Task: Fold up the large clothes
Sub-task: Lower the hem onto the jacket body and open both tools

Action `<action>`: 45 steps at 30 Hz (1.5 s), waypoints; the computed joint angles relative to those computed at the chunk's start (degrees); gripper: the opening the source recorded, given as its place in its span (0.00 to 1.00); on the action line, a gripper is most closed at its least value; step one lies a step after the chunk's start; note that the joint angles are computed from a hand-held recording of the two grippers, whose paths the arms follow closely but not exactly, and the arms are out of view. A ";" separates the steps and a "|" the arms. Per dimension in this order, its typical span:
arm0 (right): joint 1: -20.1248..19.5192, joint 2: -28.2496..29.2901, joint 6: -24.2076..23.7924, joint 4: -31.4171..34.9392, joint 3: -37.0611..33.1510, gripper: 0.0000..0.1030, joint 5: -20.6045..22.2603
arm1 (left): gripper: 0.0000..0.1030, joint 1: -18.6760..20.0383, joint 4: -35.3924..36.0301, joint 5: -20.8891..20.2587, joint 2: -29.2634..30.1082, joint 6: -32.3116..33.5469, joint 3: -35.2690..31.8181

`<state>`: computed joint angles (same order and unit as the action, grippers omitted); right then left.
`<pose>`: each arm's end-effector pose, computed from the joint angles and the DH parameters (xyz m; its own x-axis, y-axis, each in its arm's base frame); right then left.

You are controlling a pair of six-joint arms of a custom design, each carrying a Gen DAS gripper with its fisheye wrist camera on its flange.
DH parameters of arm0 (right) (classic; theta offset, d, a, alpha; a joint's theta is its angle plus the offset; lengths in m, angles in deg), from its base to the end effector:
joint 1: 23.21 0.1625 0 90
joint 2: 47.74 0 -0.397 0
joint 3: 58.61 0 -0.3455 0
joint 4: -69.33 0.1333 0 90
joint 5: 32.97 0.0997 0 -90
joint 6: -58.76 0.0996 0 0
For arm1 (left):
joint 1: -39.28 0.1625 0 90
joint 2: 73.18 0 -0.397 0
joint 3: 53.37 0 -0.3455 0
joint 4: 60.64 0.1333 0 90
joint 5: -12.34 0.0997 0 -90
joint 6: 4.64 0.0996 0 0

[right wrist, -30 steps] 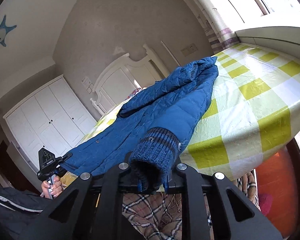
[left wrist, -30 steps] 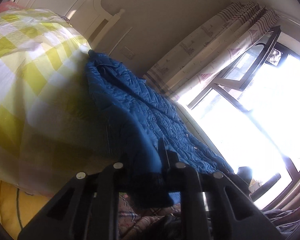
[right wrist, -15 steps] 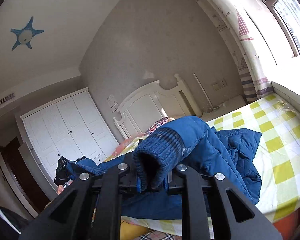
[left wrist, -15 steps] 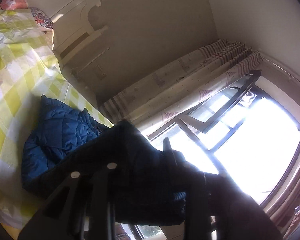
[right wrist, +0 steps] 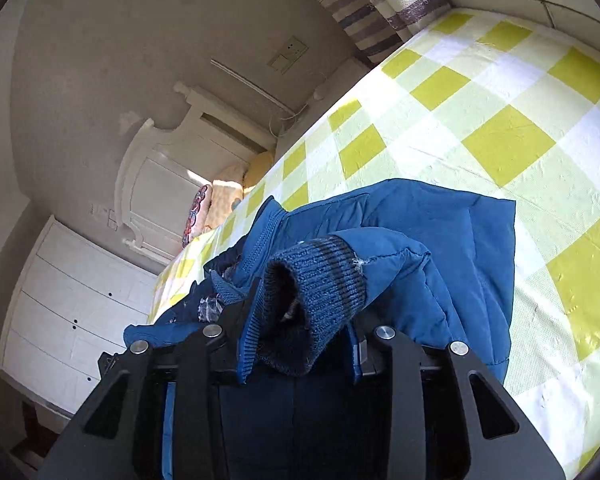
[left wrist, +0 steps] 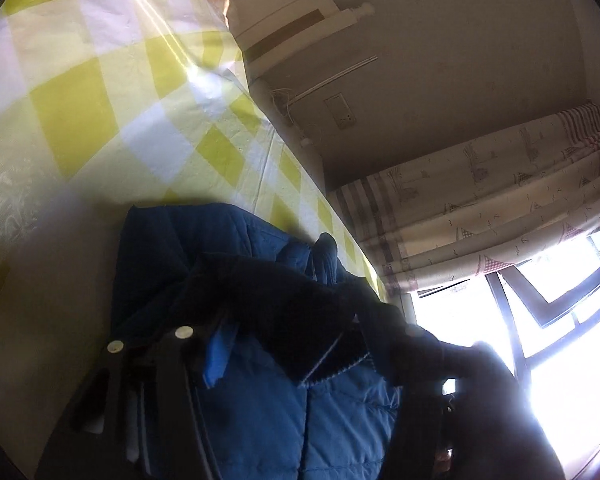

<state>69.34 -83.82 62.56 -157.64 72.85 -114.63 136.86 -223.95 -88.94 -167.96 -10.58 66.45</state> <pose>0.1667 -0.4214 0.0448 -0.9842 -0.0904 -0.1522 0.0320 0.7548 -0.6551 0.1681 -0.4005 0.4213 -0.9770 -0.0530 0.2067 -0.1899 0.6578 -0.7288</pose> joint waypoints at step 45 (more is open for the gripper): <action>18.65 -1.22 -17.13 22.71 -23.14 0.13 -36.49 | 0.16 -24.85 1.48 40.45 4.03 23.40 -8.20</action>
